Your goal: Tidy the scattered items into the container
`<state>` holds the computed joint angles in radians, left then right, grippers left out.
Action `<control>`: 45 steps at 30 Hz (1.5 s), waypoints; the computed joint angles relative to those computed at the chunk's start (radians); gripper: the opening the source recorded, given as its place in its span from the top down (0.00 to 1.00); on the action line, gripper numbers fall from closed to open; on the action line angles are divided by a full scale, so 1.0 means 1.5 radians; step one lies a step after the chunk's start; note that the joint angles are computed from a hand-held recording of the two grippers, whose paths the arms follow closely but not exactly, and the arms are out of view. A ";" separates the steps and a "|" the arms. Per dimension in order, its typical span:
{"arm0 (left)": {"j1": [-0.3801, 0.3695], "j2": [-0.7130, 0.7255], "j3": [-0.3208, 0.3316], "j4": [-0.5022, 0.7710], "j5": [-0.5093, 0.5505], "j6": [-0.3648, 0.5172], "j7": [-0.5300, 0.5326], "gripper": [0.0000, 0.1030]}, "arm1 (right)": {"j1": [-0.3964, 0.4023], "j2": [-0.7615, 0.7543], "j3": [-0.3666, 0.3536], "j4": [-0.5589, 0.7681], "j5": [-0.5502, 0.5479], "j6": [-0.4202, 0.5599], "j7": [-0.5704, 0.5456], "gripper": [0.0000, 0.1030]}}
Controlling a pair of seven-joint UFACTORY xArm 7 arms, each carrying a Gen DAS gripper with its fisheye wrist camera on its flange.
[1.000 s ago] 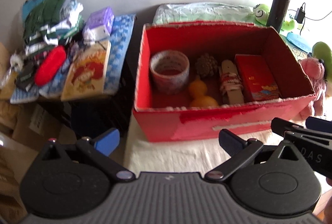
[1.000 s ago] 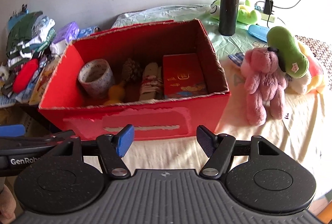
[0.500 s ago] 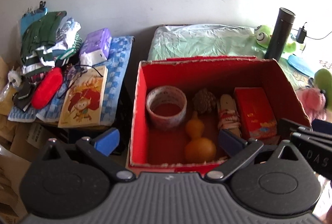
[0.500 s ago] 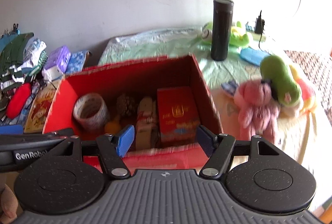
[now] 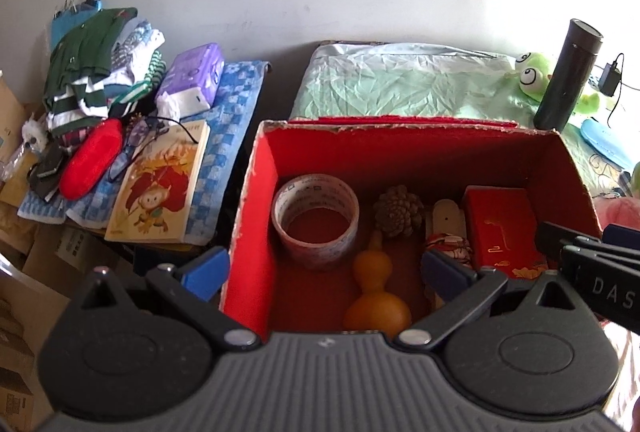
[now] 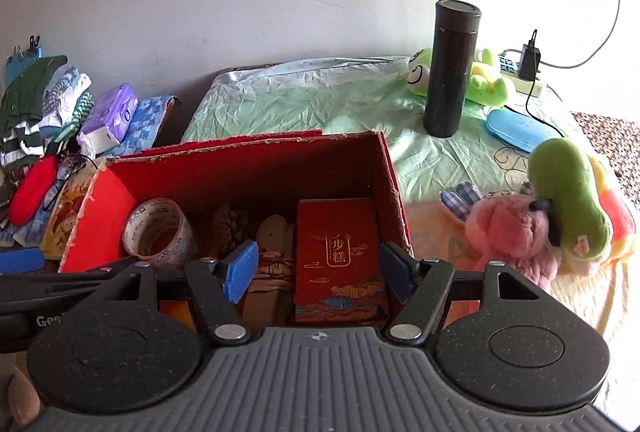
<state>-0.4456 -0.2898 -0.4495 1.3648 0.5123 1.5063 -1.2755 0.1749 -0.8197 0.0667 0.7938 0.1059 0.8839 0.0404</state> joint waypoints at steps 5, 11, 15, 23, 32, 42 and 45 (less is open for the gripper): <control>0.001 0.011 0.002 0.003 0.004 0.009 0.000 0.01 | 0.006 0.020 -0.005 0.005 0.006 -0.011 -0.009 0.32; -0.001 0.006 0.018 -0.014 -0.011 -0.004 -0.001 0.01 | 0.009 0.040 -0.004 0.009 0.007 -0.005 -0.015 0.32; 0.001 0.002 0.021 -0.026 -0.017 -0.013 0.001 0.01 | 0.009 0.047 0.001 0.010 0.003 -0.011 -0.019 0.33; 0.005 0.001 0.029 -0.044 -0.031 -0.048 0.033 0.01 | -0.002 0.050 0.007 0.006 -0.001 0.004 0.005 0.33; 0.006 0.018 0.035 -0.040 -0.026 -0.079 0.068 0.01 | -0.016 0.042 0.007 0.000 -0.013 0.011 0.041 0.33; 0.009 0.017 0.042 -0.046 -0.022 -0.093 0.075 0.02 | -0.014 0.047 0.011 0.004 -0.023 0.006 0.049 0.33; 0.011 0.013 0.046 -0.053 -0.031 -0.097 0.075 0.02 | -0.013 0.048 0.016 0.004 -0.028 0.004 0.049 0.33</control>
